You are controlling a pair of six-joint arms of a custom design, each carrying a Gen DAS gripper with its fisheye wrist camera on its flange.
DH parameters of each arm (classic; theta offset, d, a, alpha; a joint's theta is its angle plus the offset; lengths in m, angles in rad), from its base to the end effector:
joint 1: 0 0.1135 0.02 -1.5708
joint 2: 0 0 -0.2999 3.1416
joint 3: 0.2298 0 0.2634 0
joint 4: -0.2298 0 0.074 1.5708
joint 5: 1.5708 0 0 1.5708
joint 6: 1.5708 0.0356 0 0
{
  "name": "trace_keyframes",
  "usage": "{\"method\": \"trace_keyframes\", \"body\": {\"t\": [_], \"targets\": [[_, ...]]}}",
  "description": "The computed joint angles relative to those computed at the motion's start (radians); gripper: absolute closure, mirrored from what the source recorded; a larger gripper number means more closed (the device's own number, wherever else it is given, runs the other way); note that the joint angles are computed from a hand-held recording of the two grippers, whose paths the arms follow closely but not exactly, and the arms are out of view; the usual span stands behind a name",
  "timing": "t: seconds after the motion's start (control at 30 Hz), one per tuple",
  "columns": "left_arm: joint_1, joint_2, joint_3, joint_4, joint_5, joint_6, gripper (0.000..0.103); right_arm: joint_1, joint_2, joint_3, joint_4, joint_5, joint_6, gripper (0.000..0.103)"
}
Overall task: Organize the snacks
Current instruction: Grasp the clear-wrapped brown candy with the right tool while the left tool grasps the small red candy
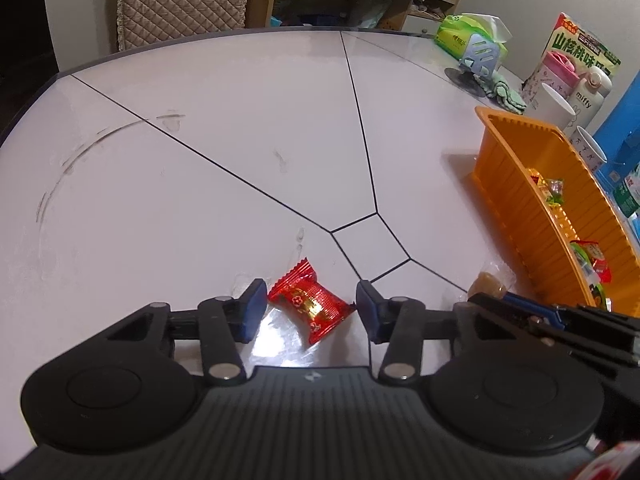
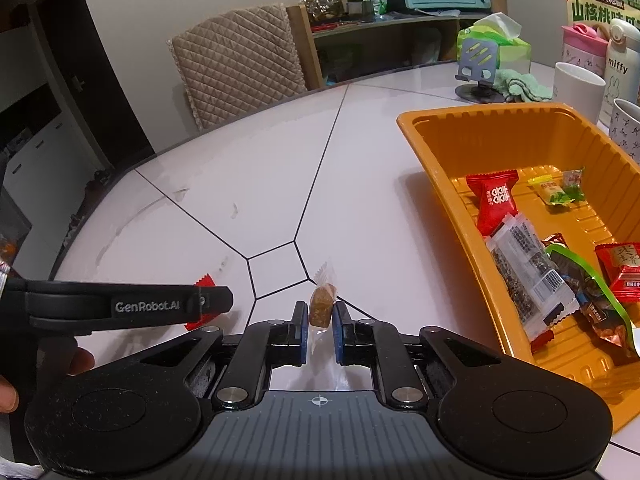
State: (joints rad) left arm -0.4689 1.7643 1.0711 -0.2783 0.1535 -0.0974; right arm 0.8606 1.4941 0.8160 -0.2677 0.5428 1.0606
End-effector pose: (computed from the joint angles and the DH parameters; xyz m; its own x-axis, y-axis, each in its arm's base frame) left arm 0.3320 -0.1743 0.1999 -0.7840 0.2895 -0.5491 0.4494 0.8749 -0.1805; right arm 0.2066 0.2121 0.2136 -0.6528 0.3869 -0.6513 0.2406 0.9211 0.3060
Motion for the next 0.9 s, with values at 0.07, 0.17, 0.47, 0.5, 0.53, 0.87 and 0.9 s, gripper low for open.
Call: {"method": "trace_keyframes", "body": {"t": [0.07,0.17,0.47,0.5,0.53,0.87,0.9], "targets": [[0.009,-0.008,-0.009,-0.001,0.010,0.016,0.059,-0.004,-0.004,-0.006,0.007,-0.007,-0.001,0.090],[0.017,-0.022,-0.022,0.001,0.018,0.044,0.074,-0.001,-0.003,-0.007,0.008,-0.010,0.004,0.090],[0.018,-0.006,0.011,-0.070,0.027,0.069,0.065,0.019,-0.003,-0.002,-0.003,-0.008,0.030,0.090],[0.012,-0.011,0.000,-0.056,0.017,0.074,0.065,0.022,-0.004,-0.001,-0.006,-0.005,0.032,0.090],[0.005,-0.015,-0.008,-0.050,0.004,0.084,0.065,0.022,-0.004,-0.001,-0.006,-0.004,0.033,0.090],[-0.005,-0.029,-0.023,-0.045,0.000,0.120,0.075,0.039,-0.016,0.008,-0.033,0.011,0.050,0.090],[-0.005,-0.033,-0.026,-0.043,0.000,0.123,0.075,0.040,-0.016,0.008,-0.035,0.012,0.051,0.090]]}}
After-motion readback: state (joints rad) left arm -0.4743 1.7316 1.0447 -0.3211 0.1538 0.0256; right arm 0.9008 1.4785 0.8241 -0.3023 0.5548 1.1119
